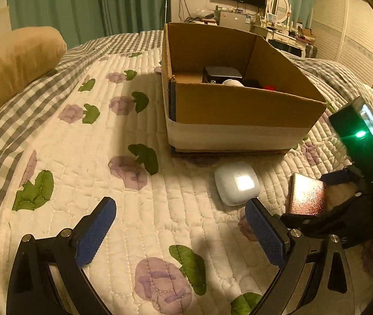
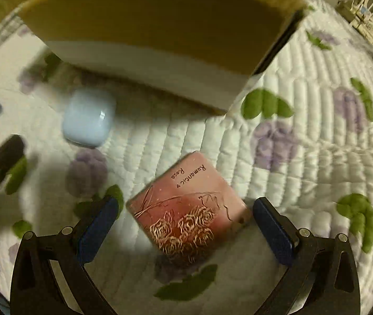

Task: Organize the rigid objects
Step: 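Grasp the pink rose box with the right gripper while the left grasps the blue earbud case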

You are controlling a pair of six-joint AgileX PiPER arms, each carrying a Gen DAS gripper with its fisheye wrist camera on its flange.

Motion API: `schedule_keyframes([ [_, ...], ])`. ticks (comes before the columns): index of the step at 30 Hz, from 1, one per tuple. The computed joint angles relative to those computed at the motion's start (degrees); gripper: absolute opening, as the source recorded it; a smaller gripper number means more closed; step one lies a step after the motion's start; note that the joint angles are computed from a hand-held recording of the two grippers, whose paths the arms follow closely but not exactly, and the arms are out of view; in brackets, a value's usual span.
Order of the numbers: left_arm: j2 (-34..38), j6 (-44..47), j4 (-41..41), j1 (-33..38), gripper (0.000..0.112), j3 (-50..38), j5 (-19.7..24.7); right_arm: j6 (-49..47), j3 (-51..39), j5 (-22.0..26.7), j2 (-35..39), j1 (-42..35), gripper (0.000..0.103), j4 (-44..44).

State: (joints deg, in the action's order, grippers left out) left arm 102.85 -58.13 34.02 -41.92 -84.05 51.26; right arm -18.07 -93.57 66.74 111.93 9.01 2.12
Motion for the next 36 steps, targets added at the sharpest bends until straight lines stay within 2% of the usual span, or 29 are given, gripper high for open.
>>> schedule_keyframes([
  [3, 0.69, 0.60, -0.10, -0.29, 0.100, -0.70, 0.92, 1.62, 0.66, -0.90, 0.23, 0.91, 0.102, -1.73],
  [5, 0.78, 0.91, -0.20, -0.41, 0.100, -0.93, 1.19, 2.07, 1.88, -2.18, -0.85, 0.95, 0.095, -1.91],
  [10, 0.26, 0.72, -0.30, -0.20, 0.100, -0.93, 1.15, -0.10, 5.47, -5.75, -5.50, -0.80, 0.094, 2.02],
  [14, 2.42, 3.07, -0.58, -0.34, 0.100, -5.13, 4.97, -3.48, 8.06, -8.03, -10.50, -4.35, 0.094, 7.70],
  [17, 4.43, 4.99, -0.83, -0.54, 0.100, -8.39, 7.02, -6.91, 7.23, -7.12, -12.56, -7.70, 0.094, 12.86],
  [20, 8.45, 7.85, -2.81, -0.73, 0.100, -14.60, 10.78, -7.67, 4.41, -6.48, -13.89, -8.29, 0.094, 12.57],
  [24, 13.71, 11.16, -6.84, -0.79, 0.100, -22.33, 12.89, -9.61, -0.51, -4.64, -13.06, -9.78, 0.094, 12.96],
  [29, 20.20, 13.90, -10.46, -0.55, 0.100, -31.04, 15.14, -11.16, -6.52, -3.72, -8.39, -10.89, 0.094, 14.29],
  [31, 21.99, 15.20, -11.79, 0.08, 0.097, -33.02, 15.01, -11.50, -6.76, -3.56, -7.76, -11.46, 0.094, 15.27],
  [36, 25.45, 17.13, -13.86, 0.74, 0.061, -36.07, 15.76, -12.65, -5.68, -3.92, -6.11, -12.38, 0.094, 17.38],
])
